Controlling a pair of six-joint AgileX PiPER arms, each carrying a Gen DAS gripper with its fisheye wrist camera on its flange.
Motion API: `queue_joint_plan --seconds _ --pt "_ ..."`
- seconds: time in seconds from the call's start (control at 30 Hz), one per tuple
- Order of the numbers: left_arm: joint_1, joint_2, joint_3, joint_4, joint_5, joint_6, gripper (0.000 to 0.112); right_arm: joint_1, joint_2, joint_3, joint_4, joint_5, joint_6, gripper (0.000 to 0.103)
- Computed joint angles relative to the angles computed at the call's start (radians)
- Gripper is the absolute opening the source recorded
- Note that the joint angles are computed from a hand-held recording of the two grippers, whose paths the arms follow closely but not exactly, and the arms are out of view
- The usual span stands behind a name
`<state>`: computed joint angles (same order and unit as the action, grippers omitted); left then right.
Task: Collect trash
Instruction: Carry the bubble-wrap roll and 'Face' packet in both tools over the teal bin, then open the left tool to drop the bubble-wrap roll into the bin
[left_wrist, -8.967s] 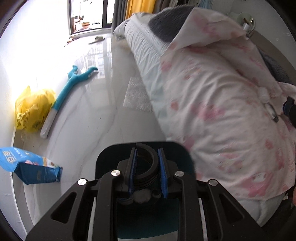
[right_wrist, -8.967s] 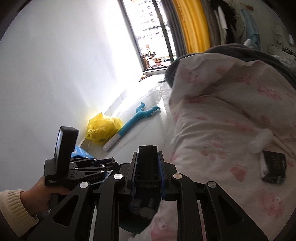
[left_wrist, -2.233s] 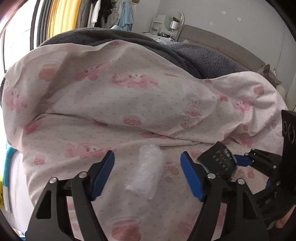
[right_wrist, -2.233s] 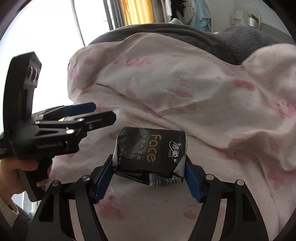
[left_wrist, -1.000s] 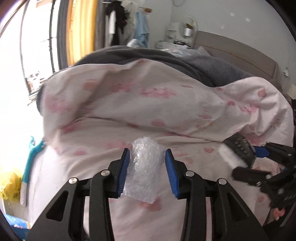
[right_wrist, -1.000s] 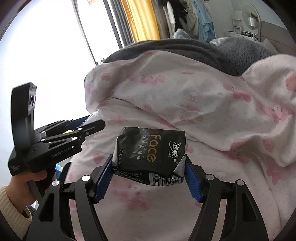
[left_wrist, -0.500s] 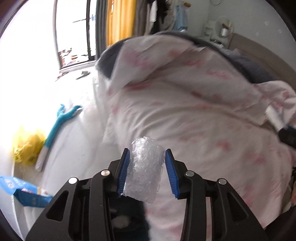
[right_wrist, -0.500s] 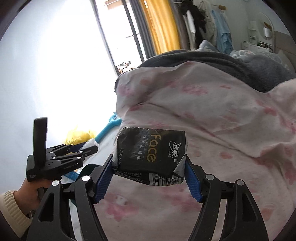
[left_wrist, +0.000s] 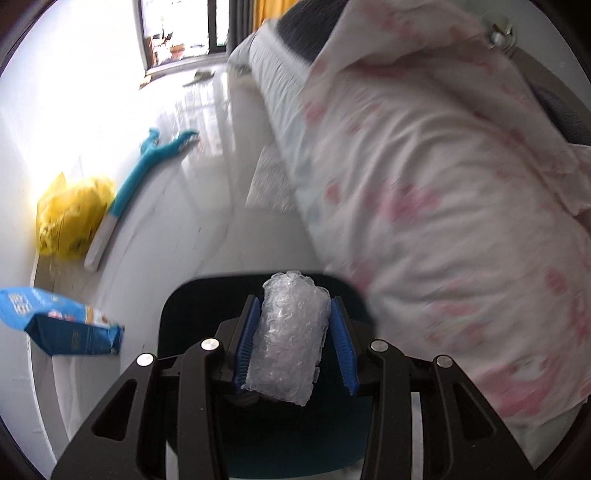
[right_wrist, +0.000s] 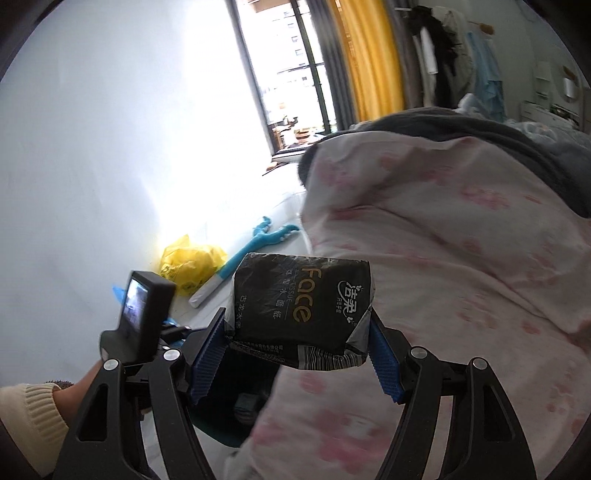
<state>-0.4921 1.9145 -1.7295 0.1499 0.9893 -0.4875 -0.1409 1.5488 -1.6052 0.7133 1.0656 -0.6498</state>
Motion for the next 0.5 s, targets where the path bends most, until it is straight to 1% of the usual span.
queue_joint_plan --seconds 0.27,0.4,0.5 --pt "0.084 0.003 0.110 -0.123 0.034 0.100 0.043 0.188 0.037 -0.013 -0.100 -0.043 0.106 0.072" --pt "0.121 0.009 0.148 -0.197 0.049 0.153 0.044 0.249 0.064 -0.022 -0.140 -0.058 0.138 0.072" --pt "0.135 0.010 0.160 -0.223 0.055 0.173 0.043 0.280 0.079 -0.028 -0.168 -0.065 0.161 0.072"
